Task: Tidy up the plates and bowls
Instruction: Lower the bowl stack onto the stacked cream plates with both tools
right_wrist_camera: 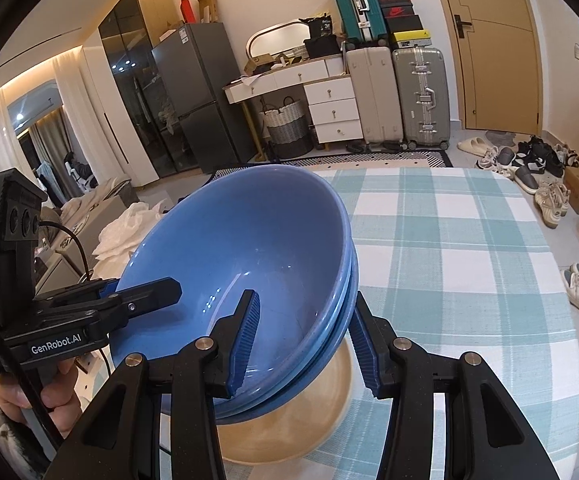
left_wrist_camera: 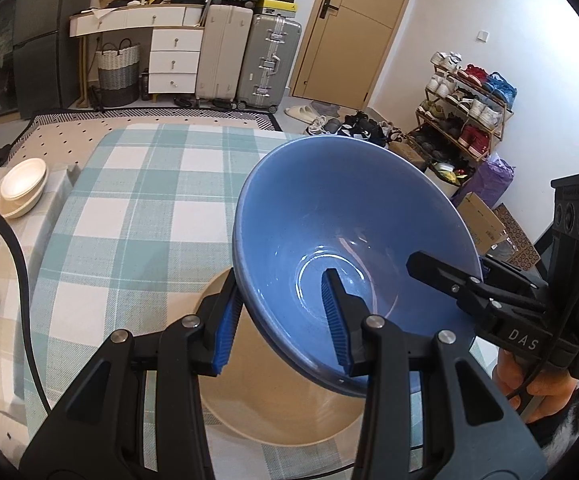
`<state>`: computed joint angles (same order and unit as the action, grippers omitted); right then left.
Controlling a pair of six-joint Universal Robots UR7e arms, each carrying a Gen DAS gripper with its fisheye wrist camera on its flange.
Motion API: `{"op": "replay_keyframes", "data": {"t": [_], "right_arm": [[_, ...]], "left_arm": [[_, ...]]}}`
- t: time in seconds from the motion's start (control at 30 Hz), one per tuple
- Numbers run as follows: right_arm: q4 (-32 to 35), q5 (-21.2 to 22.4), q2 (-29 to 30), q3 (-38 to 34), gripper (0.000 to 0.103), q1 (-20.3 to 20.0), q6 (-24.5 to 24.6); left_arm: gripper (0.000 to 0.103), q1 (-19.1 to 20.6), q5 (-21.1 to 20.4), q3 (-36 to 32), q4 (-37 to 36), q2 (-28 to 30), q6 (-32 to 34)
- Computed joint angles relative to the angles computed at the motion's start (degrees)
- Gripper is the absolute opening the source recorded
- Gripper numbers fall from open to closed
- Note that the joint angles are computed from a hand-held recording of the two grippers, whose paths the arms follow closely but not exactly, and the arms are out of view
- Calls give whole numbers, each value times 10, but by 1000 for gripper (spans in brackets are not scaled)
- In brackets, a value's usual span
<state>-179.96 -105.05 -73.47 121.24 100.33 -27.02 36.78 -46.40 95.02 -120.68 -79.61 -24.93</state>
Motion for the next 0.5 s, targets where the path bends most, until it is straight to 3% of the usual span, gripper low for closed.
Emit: {"op": "replay_keyframes", "data": {"t": [0.5], "right_arm": [[12,5,51,-18,47,-12,0]], "left_arm": [[36,36,2,23,5,-9,-14]]}}
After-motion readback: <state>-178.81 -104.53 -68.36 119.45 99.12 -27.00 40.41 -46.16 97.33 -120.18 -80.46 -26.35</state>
